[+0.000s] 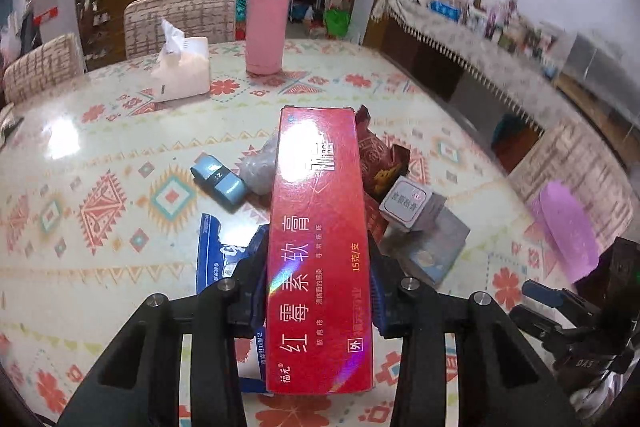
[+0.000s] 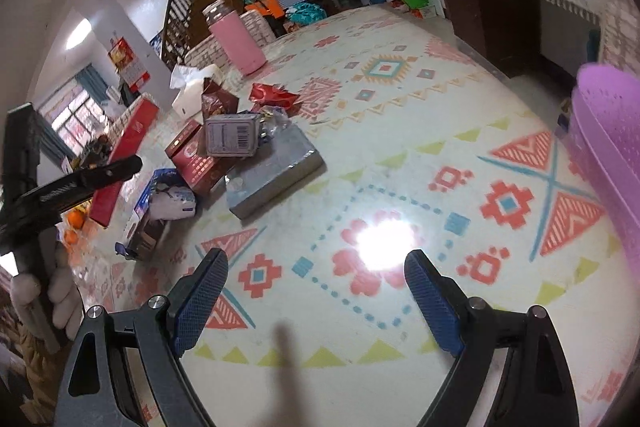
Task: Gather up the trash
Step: 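Grasp the small white-and-grey box with the right tool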
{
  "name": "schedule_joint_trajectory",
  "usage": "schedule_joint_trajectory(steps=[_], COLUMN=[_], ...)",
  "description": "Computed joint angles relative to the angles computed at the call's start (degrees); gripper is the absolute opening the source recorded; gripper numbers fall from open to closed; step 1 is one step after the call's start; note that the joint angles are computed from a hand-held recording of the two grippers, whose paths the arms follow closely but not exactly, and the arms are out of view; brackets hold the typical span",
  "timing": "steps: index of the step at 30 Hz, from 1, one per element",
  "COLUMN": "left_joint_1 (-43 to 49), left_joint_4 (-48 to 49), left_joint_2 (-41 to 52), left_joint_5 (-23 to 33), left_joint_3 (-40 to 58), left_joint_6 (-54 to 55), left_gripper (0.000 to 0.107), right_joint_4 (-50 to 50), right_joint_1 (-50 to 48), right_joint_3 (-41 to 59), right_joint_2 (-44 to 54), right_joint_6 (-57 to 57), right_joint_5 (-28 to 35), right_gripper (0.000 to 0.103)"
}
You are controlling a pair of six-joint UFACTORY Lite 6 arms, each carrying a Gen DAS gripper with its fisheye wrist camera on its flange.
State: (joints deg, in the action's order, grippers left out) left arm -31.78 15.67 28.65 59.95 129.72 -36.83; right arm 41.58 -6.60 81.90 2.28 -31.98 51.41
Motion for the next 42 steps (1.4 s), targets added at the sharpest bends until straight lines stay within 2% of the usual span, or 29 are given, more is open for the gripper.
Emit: schedule_joint_trajectory(steps=[4,8,16,17,20,22,25,31,37,42], left_joint_1=[2.4,5.3,8.2,8.3,8.2,8.2,8.4,8.4,7.0,4.1], left_joint_4=[-4.1,-8.9,-12.8,-12.7,-12.4,-12.6,-12.9,-11.8,-8.4,-2.2], left_joint_2=[-3.4,-7.4,-9.1,-9.2,-9.5,-9.5,-10.0,-10.4,-10.5,-9.8], left_joint_5=[-4.5,-9.4,-11.3,-11.4,-11.6,-11.5,-11.9,-12.3,-11.9,-10.5], left_joint_3=[-7.0,-14.8,-19.6,-19.7,-20.2,-20.2,-20.7,-21.6,-22.0,-20.8], left_joint_6=[1.2,3.2,4.1,4.1,3.8,3.8,3.8,2.6,-0.2,-4.0], left_gripper=[0.039,0.039,0.039,0.039,0.039,0.039,0.039,0.039,0.039,0.039], right_joint_4=[-8.5,-21.9,-46.0,-48.9,-52.5,-50.2,-44.0,-32.6,-20.7,-9.4], right_joint_1=[7.0,16.2,28.8,29.8,30.7,30.0,27.9,23.7,16.4,4.8], right_joint_3=[7.9,17.1,31.4,33.7,39.8,42.2,41.3,32.3,16.9,2.7], right_joint_2=[4.4,10.3,23.7,25.8,30.7,32.4,30.7,20.7,7.0,-4.8], right_joint_6=[3.1,7.4,15.8,17.4,19.0,17.8,16.8,13.7,8.5,1.4], right_joint_5=[-3.6,-8.8,-13.6,-13.3,-10.6,-8.5,-7.8,-7.1,-4.7,-1.0], right_gripper=[0.093,0.093,0.091,0.089,0.066,0.038,0.037,0.037,0.038,0.038])
